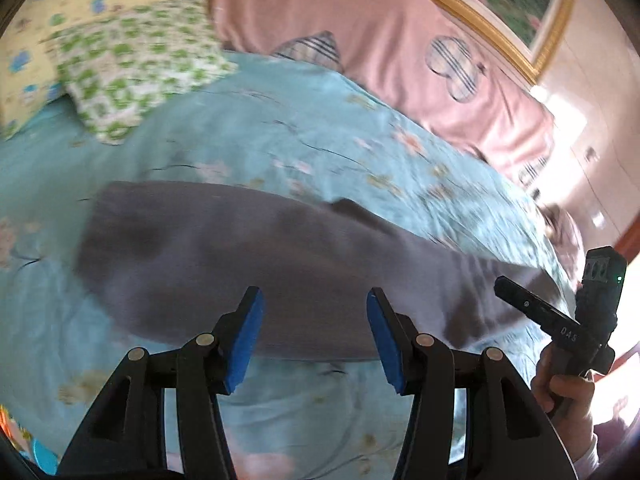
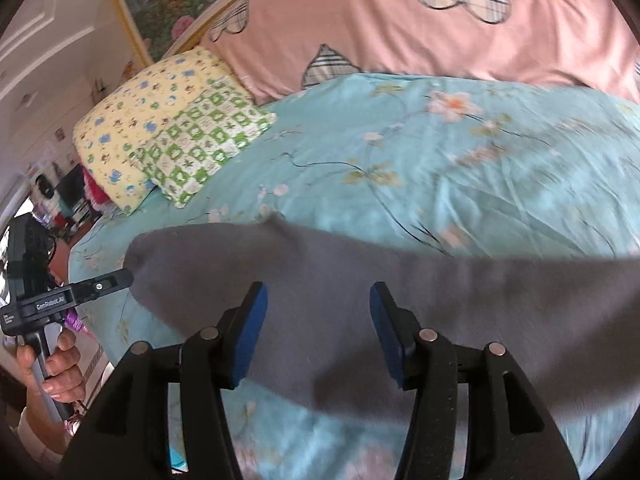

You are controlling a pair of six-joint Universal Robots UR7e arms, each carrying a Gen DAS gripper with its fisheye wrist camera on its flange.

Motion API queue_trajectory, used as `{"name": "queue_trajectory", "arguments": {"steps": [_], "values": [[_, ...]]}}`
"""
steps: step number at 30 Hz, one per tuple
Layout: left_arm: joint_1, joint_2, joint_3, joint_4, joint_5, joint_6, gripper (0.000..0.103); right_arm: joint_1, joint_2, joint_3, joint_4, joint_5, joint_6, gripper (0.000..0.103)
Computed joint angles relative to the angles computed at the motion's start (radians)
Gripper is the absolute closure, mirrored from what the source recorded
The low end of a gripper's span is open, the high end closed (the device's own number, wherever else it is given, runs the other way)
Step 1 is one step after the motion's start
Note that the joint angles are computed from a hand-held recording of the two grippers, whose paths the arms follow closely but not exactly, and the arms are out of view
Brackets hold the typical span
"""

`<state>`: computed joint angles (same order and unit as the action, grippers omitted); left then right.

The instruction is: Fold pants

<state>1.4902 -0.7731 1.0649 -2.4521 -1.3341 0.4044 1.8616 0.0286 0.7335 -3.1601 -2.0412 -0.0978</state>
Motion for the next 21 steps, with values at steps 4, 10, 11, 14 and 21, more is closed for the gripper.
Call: {"name": "queue_trajectory", "arguments": {"steps": [4,10,11,14,21], "values": [[-0.023,0.012,0.016,0.028,-0.014,0.021,0.048,0.006,-0.059,0.153,-0.123,-0.063,0.036,0.048],[-0.05,0.051,-0.007,0.1,-0.026,0.065,0.047,0.005,-0.137,0.338,-0.264,-0.136,0.107,0.048],[-0.057,0.057,-0.009,0.11,-0.024,0.071,0.046,0.006,-0.148,0.364,-0.288,-0.154,0.117,0.048],[-0.072,0.08,-0.024,0.128,-0.02,0.085,0.045,0.003,-0.179,0.43,-0.341,-0.186,0.143,0.048],[-0.102,0.12,-0.059,0.177,-0.025,0.116,0.045,-0.003,-0.227,0.535,-0.405,-0.228,0.2,0.048]]}}
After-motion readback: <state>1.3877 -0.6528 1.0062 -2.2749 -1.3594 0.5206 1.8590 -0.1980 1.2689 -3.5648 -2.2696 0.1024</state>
